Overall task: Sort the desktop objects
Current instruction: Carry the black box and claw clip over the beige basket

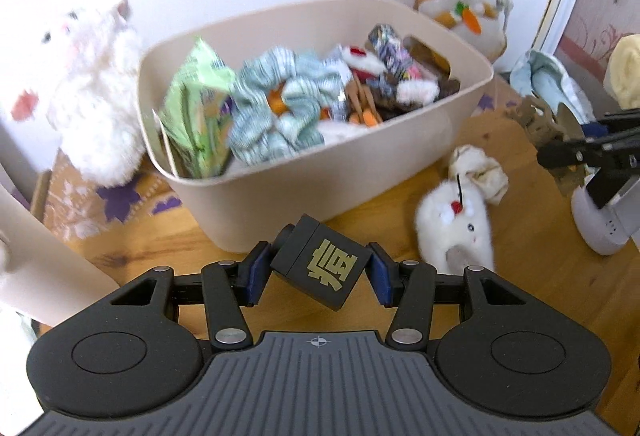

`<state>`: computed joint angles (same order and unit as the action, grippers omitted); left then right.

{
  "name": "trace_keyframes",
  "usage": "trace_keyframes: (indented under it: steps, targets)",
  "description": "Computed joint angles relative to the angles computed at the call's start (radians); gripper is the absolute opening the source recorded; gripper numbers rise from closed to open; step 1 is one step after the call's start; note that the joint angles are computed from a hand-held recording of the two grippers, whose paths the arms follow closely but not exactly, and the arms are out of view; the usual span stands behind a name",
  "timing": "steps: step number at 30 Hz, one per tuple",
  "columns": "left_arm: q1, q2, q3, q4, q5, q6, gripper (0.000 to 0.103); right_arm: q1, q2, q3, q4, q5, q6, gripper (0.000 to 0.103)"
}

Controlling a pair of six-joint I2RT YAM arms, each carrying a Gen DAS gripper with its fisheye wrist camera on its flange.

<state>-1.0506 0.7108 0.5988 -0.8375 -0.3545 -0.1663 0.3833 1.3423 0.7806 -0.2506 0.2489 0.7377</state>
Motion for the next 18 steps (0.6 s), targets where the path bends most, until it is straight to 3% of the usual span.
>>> trace_keyframes:
  steps: [8,18]
  targets:
    - [0.089,-0.054,0.113,-0.039,0.026,0.113,0.052,-0.064,-0.049,0.056,-0.027,0.01,-0.028,0.045]
    - [0.157,0.085,0.244,0.088,0.024,0.219,0.052,-0.152,0.012,0.157,0.053,-0.031,-0.055,0.045]
